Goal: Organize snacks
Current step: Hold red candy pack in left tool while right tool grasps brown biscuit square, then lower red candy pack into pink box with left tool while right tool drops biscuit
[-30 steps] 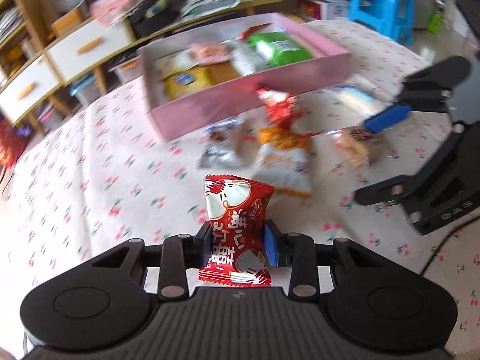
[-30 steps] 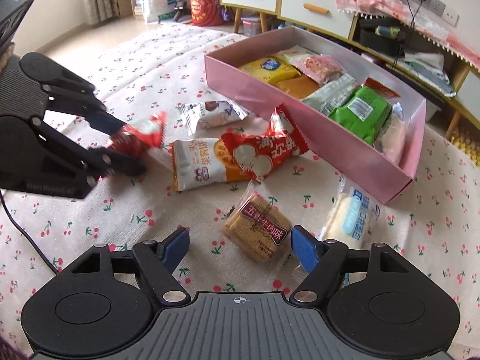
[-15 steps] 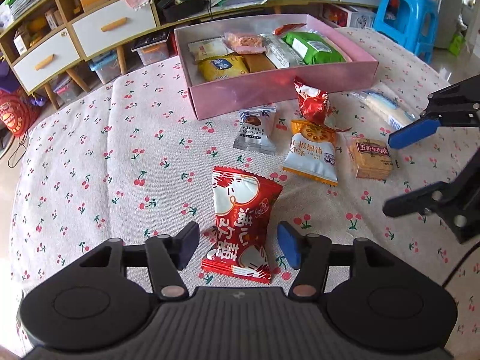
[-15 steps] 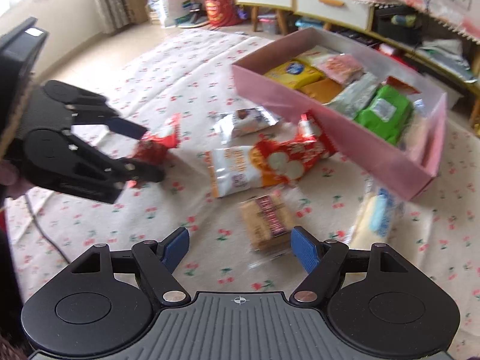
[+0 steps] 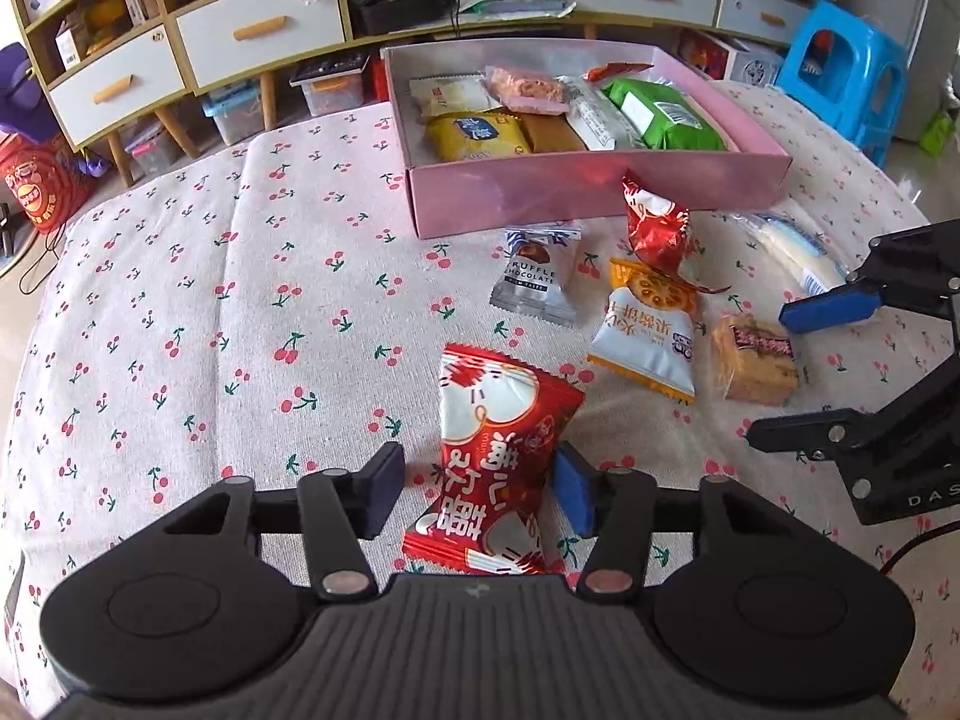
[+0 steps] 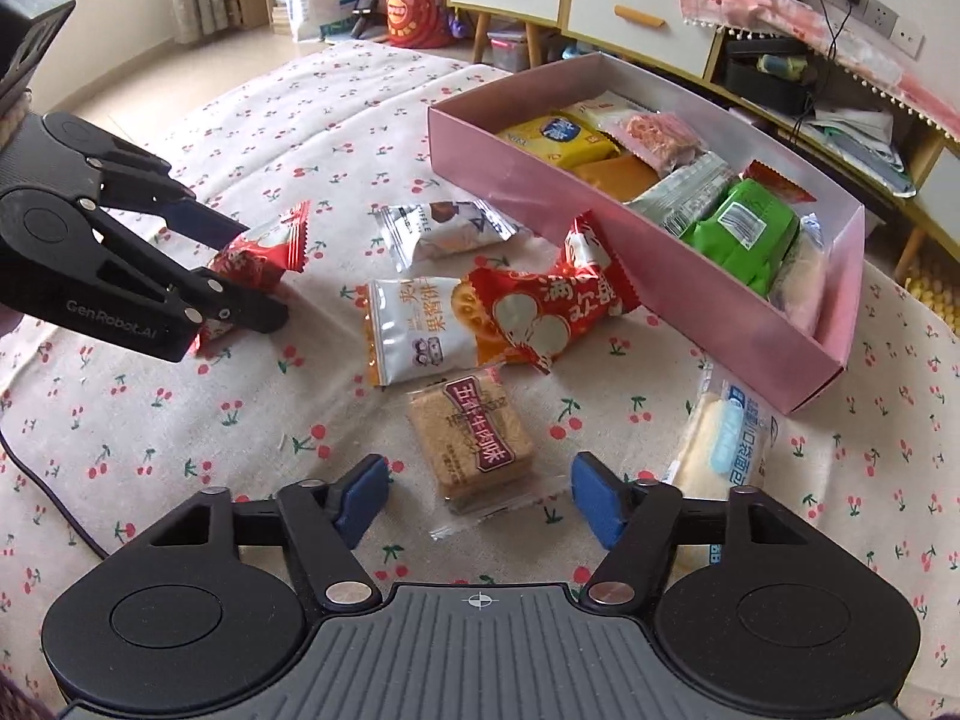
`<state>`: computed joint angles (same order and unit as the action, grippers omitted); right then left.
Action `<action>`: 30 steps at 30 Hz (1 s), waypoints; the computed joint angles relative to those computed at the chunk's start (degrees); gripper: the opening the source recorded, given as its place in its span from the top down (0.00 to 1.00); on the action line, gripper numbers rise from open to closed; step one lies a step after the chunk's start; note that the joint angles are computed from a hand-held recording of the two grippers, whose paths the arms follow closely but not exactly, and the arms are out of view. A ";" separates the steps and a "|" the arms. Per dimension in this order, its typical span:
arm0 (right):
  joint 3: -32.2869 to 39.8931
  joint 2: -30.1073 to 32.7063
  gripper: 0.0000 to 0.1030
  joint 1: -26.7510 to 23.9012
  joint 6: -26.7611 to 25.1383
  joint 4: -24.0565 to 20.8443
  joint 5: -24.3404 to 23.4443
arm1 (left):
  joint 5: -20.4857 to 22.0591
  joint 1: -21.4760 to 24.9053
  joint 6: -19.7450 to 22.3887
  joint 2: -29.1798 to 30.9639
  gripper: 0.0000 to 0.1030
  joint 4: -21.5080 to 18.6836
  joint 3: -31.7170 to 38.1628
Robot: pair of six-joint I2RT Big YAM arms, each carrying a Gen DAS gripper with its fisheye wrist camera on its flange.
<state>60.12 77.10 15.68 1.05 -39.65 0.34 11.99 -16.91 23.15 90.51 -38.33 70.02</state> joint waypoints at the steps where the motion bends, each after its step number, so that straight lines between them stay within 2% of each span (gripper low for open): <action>1: 0.07 0.02 0.42 0.09 0.03 0.01 0.07 | 0.03 -0.06 0.01 -0.09 0.58 -0.03 -0.05; 4: 0.43 0.15 0.54 0.39 0.21 -0.31 0.28 | 0.42 -0.14 -0.22 -0.27 0.66 -0.43 -0.04; 9: 0.95 0.24 0.54 0.91 0.91 -0.67 0.59 | 1.14 -0.02 -1.65 -0.23 0.67 -1.60 0.46; 19: 1.36 -0.74 0.55 0.23 4.78 0.53 -3.20 | 3.77 0.71 -5.30 -0.08 0.69 -3.55 1.72; 30: 0.98 -2.91 0.55 -1.06 7.58 2.78 -4.43 | 5.66 1.35 -7.79 -0.56 0.69 -3.27 2.27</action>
